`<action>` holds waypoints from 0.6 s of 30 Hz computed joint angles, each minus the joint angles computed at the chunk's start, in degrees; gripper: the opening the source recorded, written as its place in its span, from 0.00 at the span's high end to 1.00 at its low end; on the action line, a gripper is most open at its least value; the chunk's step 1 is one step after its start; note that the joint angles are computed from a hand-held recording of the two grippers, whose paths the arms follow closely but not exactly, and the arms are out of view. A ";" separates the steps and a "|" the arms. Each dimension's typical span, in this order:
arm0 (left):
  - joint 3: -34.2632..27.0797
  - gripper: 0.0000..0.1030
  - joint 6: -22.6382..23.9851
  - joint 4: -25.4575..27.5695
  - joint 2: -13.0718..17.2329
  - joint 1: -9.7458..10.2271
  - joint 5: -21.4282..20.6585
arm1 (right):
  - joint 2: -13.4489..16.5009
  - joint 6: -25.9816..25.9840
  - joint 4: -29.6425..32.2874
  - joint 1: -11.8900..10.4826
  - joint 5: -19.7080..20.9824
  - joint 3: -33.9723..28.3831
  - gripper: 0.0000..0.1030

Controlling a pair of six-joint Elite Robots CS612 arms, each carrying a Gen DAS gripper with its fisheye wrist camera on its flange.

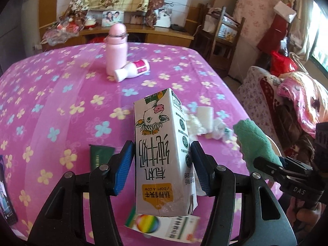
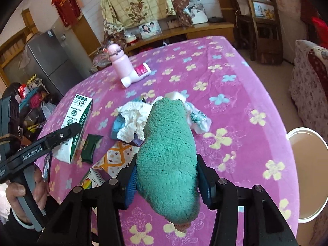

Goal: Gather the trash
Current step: 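Carry the carton and sock over the white bucket and open both tools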

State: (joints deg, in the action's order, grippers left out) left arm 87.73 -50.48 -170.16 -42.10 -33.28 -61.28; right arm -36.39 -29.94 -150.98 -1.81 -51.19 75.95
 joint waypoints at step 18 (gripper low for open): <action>-15.83 0.46 9.96 6.04 7.37 -2.85 -3.89 | 0.25 7.34 -5.04 -4.92 -1.03 0.07 0.52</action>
State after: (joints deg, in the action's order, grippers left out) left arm 71.91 -40.52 -164.12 -34.73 -36.13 -65.17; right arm -36.14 -22.60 -156.02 -6.73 -52.22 76.02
